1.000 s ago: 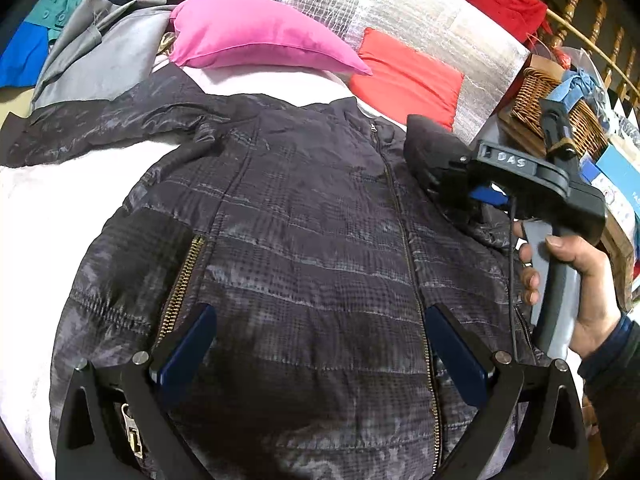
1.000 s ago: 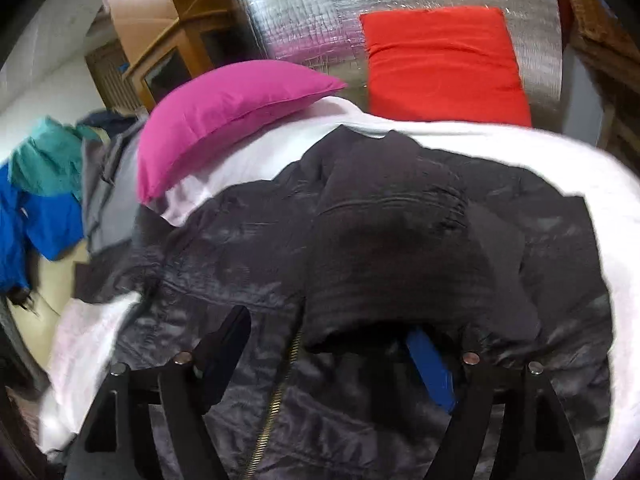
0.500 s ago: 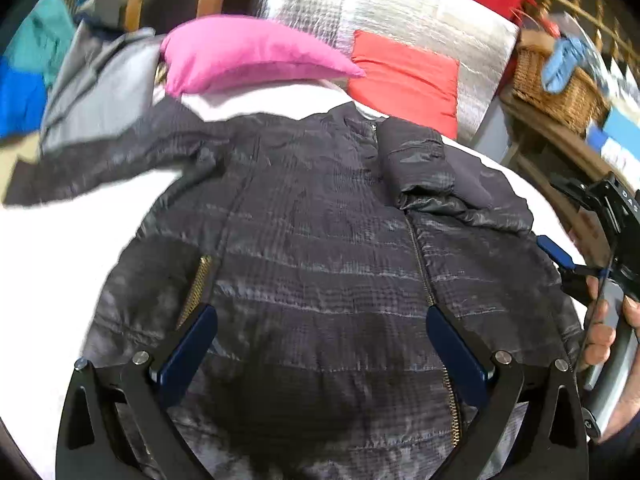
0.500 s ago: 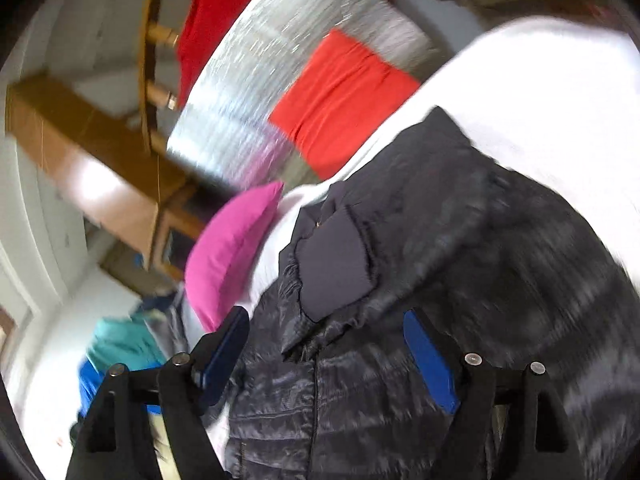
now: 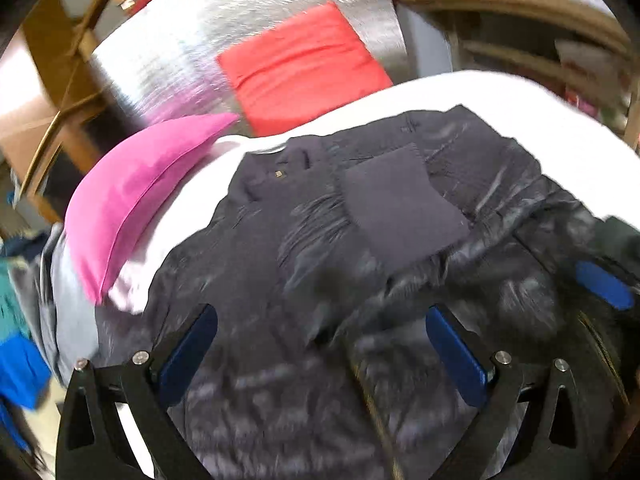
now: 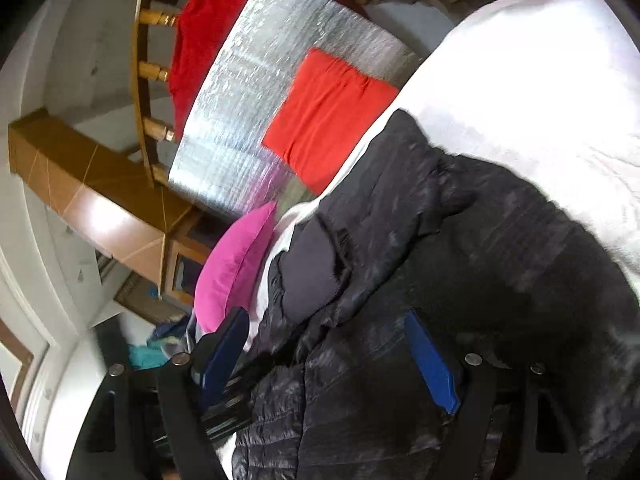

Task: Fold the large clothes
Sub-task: 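Grasp the ribbed cuff of the folded sleeve with the left tool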

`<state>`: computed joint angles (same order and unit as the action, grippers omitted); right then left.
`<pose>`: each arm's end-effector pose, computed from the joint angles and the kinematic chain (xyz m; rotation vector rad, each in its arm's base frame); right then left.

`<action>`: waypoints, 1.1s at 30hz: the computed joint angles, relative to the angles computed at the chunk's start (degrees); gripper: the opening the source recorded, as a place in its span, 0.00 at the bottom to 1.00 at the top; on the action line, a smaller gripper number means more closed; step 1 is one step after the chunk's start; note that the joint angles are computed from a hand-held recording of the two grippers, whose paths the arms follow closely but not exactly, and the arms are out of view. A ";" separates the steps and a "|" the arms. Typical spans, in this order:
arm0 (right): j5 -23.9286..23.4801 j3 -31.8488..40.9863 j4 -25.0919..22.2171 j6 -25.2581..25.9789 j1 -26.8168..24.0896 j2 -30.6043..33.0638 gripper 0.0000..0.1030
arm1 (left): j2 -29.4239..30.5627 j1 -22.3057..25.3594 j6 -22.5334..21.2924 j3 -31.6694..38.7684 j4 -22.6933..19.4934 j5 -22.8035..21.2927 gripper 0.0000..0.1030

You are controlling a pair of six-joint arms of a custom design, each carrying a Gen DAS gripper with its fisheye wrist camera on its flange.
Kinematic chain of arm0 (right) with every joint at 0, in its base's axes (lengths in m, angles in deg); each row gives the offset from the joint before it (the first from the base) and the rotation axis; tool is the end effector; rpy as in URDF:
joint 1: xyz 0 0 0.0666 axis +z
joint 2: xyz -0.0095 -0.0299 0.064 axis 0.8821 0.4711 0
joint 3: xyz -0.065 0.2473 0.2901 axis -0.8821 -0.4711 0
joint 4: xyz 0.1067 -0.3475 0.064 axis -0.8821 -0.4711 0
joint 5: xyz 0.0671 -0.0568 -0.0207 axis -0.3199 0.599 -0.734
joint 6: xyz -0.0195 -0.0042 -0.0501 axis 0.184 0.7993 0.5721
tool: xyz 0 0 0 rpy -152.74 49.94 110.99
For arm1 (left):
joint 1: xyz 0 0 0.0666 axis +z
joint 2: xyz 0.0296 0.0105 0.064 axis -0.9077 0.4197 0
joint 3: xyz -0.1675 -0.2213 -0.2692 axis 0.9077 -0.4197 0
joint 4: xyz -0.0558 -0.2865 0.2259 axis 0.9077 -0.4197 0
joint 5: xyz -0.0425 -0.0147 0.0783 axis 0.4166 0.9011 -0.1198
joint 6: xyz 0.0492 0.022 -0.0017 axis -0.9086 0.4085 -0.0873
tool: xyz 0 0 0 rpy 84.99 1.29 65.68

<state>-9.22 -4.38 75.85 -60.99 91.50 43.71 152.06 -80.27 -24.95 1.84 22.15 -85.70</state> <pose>0.3824 0.2005 0.2616 0.8694 1.6753 0.8049 0.5513 -0.1486 0.3627 0.9096 2.1777 0.1470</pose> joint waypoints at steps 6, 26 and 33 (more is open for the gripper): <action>-1.05 -0.32 1.23 -0.39 -0.66 0.68 0.80 | 5.95 -1.06 2.24 6.17 -2.93 -2.45 0.77; -0.81 0.51 -1.58 0.94 -0.61 0.99 0.80 | 12.81 14.89 28.00 15.55 -12.96 18.12 0.57; -0.45 1.51 -3.28 1.61 -0.46 1.37 0.80 | 16.15 18.74 37.26 19.70 -15.93 30.68 0.68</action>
